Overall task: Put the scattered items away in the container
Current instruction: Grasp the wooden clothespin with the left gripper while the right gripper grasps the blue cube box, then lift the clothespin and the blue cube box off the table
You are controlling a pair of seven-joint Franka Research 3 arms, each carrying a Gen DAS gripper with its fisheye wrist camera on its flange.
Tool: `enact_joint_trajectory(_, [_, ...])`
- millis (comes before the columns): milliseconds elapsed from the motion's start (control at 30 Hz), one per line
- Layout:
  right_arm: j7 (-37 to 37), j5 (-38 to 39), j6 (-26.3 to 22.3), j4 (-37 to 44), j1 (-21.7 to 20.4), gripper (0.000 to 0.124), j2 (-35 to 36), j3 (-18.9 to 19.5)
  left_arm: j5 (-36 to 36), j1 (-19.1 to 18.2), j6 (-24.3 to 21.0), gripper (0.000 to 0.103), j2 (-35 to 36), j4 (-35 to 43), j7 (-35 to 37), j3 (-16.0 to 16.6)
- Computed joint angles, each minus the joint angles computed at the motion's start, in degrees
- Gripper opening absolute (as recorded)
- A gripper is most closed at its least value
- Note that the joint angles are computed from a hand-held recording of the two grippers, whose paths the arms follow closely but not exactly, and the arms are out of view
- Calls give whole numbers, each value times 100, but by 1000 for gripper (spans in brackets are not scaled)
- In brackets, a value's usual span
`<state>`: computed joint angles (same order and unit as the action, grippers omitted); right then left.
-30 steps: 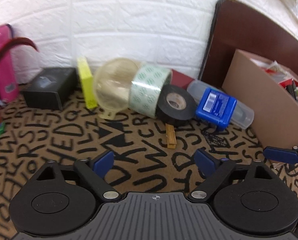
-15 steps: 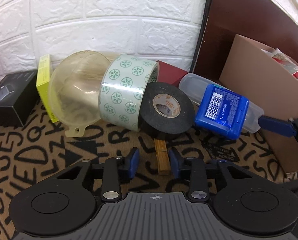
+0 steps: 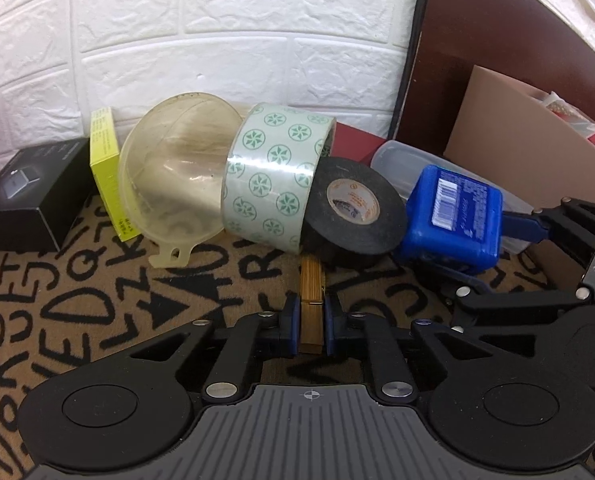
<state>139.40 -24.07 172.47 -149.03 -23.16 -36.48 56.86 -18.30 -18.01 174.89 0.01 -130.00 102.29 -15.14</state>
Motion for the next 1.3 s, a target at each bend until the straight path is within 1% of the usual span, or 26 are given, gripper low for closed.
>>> enact_joint_trajectory(33, [-31, 103, -16, -46, 239, 66, 86, -212, -53, -2, -64, 7, -68, -40, 33, -2])
enact_joint_trajectory(100, [-94, 342, -41, -184, 888, 48, 228, -763, -206, -62, -151, 7, -225, -161, 132, 40])
enact_joint_trajectory(133, [-97, 455, -94, -252, 1194, 28, 246, -1002, -358, -130, -181, 7, -341, -270, 230, 83])
enact_joint_trajectory(167, [-98, 555, -122, -333, 1490, 15, 239, -1233, -526, -225, -209, 7, -470, -394, 333, 147])
enact_joint_trajectory(233, [-115, 791, -93, -540, 2112, 13, 201, -1713, -729, -445, -242, 7, -760, -684, 466, 291])
enact_joint_trajectory(267, [-124, 901, -122, -628, 2366, 13, 157, -1893, -694, -521, -240, 7, -917, -850, 415, 335])
enact_joint_trajectory(333, [-129, 988, -235, -733, 2633, 13, 13, -2028, -587, -645, -260, 7, -1220, -1155, 227, 400])
enact_joint_trajectory(400, [-126, 969, -356, -773, 2729, 13, -138, -2028, -545, -795, -300, 7, -1510, -1424, 43, 505])
enact_joint_trajectory(433, [-88, 915, -381, -779, 2680, 18, -236, -1961, -542, -889, -304, 7, -1631, -1540, -31, 578])
enact_joint_trajectory(467, [-59, 844, -390, -776, 2604, 37, -331, -1885, -512, -961, -284, 7, -1723, -1643, -123, 635])
enact_joint_trajectory(500, [-24, 764, -401, -754, 2488, 51, -415, -1790, -430, -986, -243, 8, -1792, -1733, -244, 655])
enact_joint_trajectory(533, [65, 667, -396, -742, 2308, 76, -545, -1623, -318, -976, -200, 8, -1831, -1795, -384, 646])
enact_joint_trajectory(567, [140, 563, -350, -742, 2121, 82, -674, -1462, -214, -971, -172, 8, -1841, -1819, -509, 646])
enact_joint_trajectory(600, [124, 478, -292, -734, 2000, 81, -723, -1388, -106, -974, -156, 14, -1825, -1816, -611, 652])
enact_joint_trajectory(633, [26, 425, -263, -697, 1951, 81, -662, -1401, 14, -977, -132, 17, -1784, -1793, -691, 662])
enact_joint_trajectory(700, [-120, 350, -173, -615, 1814, 81, -507, -1392, 228, -1006, -42, 18, -1717, -1770, -818, 719])
enact_joint_trajectory(800, [-157, 216, -92, -468, 1331, 86, -377, -1081, 420, -1177, 170, 20, -1540, -1703, -927, 913])
enact_joint_trajectory(833, [-141, 185, -49, -422, 1179, 86, -322, -976, 432, -1293, 249, 20, -1477, -1682, -918, 1036])
enact_joint_trajectory(900, [-143, 141, 131, -360, 914, 86, -182, -820, 391, -1563, 367, 11, -1382, -1648, -804, 1311])
enact_joint_trajectory(1000, [-226, 102, 386, -267, 473, 86, -44, -500, 29, -2148, 447, 10, -1296, -1588, -409, 1877])
enact_joint_trajectory(1067, [-303, 119, 510, -163, 109, 86, 54, -197, -417, -2593, 433, 10, -1287, -1544, -22, 2287])
enact_joint_trajectory(1100, [-377, 159, 547, -117, 18, 86, 159, -122, -658, -2776, 419, 10, -1290, -1524, 194, 2450])
enact_joint_trajectory(1167, [-522, 279, 534, -50, 5, 76, 392, -91, -1110, -3069, 407, 10, -1298, -1495, 637, 2702])
enact_joint_trajectory(1200, [-487, 355, 497, -48, -22, 75, 372, -31, -1292, -3158, 407, 10, -1301, -1485, 818, 2773])
enact_joint_trajectory(1233, [-437, 431, 486, -72, -6, 73, 320, -12, -1436, -3196, 409, 10, -1304, -1479, 951, 2795])
enact_joint_trajectory(1300, [-444, 586, 420, -146, 276, 69, 301, -215, -1589, -3104, 407, 9, -1307, -1480, 1058, 2678])
